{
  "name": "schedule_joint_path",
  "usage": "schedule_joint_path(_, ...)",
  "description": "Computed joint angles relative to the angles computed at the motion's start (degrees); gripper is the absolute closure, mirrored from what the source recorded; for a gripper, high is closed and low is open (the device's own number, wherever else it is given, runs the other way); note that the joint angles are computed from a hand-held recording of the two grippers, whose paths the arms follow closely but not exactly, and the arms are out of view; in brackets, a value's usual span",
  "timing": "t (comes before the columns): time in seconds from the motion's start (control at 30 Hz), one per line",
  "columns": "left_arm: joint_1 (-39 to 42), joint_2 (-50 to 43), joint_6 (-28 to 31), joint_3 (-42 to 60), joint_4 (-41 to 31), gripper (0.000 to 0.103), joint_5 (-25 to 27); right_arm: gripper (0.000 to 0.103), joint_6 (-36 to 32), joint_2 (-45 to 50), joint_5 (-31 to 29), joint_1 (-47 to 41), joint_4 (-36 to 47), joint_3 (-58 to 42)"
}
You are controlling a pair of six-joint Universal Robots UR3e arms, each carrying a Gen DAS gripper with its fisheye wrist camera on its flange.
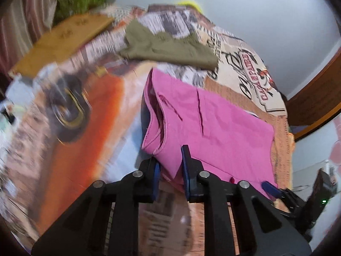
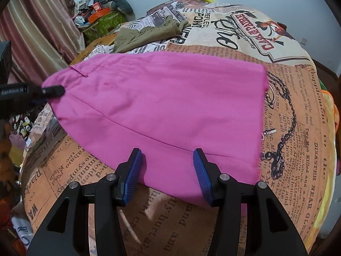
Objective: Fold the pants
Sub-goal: 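Grasp the pants edge with the left gripper and lift it, then fold the held pants half over onto the rest with the left gripper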
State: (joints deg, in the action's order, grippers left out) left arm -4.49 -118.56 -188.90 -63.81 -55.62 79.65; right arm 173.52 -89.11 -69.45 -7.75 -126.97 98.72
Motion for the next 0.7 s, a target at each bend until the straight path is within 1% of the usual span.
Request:
schedule_joint_path(0.13, -2.2, 0.0, 4.2, 1.0, 4.7, 0.086, 8.5, 0.057, 0.1, -1.2, -0.6, -0.2, 0.4, 0.8)
schedule_joint_path(0.3, -5.7, -0.8, 10.2, 3.1, 9.0, 0.088, 11.8, 0.057, -0.1, -2.4, 0.2, -1.3, -0.1, 2.8)
schedule_joint_path(0.4, -8.0, -1.4, 13.3, 4.4, 10.9, 0.088, 11.2, 0.057, 0.3, -2.4, -0.3, -0.9, -0.4, 2.8)
schedule_joint_path(0.47, -9.0, -2.6, 14.2, 6.8, 10.5, 0.088, 9.9, 0.057, 0.5, -2.6, -0.5, -0.7, -0.9, 3.2)
schedule_joint_path(0.57, -9.8, -5.2, 15.0, 13.5, 6.5, 0.088, 4.9, 0.057, 1.0, -2.9, -0.2, -0.9, -1.2, 3.8)
schedule_joint_path(0.7, -11.2, -9.0, 15.6, 22.5, 1.0, 0.091, 0.4, 0.057, 1.9, -3.8, -0.3, -1.0, -1.3, 4.5)
